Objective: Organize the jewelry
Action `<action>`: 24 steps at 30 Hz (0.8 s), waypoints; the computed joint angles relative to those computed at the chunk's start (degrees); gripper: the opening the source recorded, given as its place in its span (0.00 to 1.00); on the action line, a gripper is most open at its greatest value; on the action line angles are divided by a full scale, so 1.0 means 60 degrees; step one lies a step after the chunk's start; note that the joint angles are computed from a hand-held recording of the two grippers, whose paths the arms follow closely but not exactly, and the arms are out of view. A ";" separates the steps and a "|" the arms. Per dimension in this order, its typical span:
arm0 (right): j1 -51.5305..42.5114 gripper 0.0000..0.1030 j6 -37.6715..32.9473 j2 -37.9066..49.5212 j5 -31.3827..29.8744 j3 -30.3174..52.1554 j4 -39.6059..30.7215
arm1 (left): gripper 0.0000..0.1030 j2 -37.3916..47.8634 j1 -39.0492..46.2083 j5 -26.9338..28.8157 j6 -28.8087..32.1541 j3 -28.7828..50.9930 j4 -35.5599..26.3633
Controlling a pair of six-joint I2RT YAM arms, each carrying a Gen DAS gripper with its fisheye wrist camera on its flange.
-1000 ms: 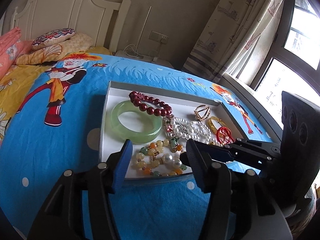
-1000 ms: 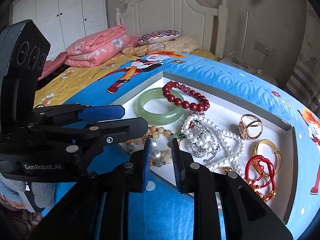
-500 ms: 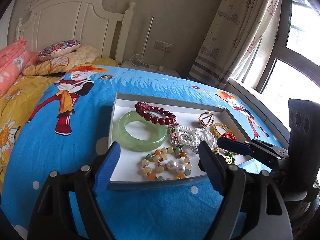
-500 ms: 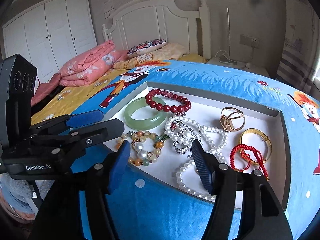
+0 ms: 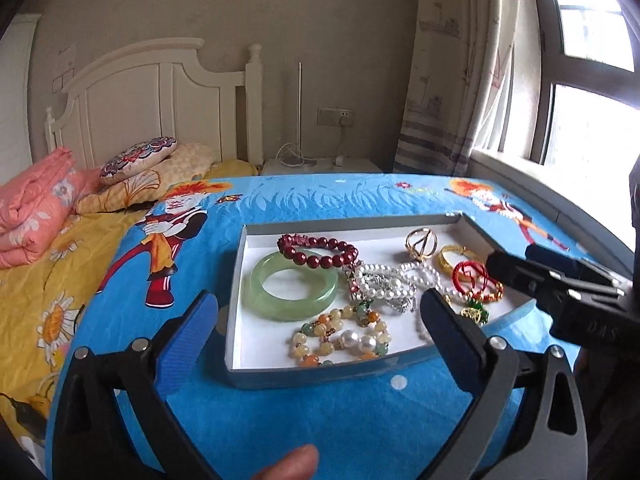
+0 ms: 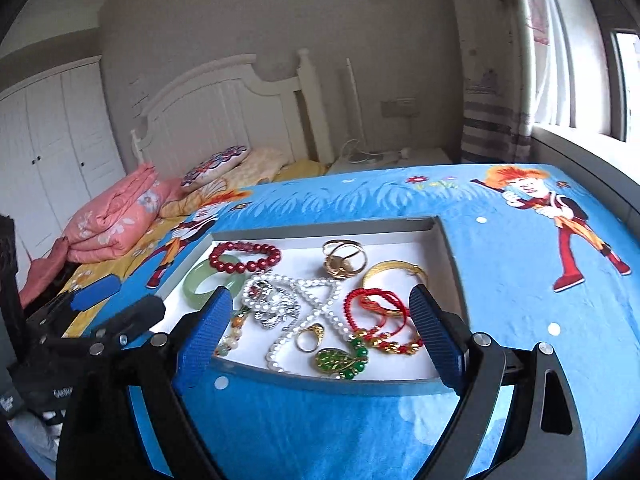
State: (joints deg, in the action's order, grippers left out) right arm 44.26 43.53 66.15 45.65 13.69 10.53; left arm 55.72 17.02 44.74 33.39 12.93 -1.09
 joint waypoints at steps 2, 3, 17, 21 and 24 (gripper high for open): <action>-0.0060 0.84 0.0618 0.0221 0.0369 0.0251 -0.0631 | 0.98 -0.0018 -0.0031 0.0108 0.0215 -0.0029 -0.0111; -0.0045 0.84 0.0920 0.0302 0.0562 0.0328 -0.0902 | 0.98 0.0013 -0.0020 0.0132 0.0208 -0.0021 -0.0127; 0.0255 0.84 0.1963 0.0868 0.1308 0.0826 -0.2263 | 0.98 0.0619 0.0247 0.0221 0.0004 0.0184 0.0047; 0.0298 0.84 0.2044 0.0798 0.1341 0.0836 -0.2400 | 0.98 0.0555 0.0299 0.0287 0.0040 0.0181 -0.0019; 0.0332 0.84 0.2064 0.0787 0.1358 0.0837 -0.2429 | 0.98 0.0552 0.0293 0.0291 0.0022 0.0164 0.0010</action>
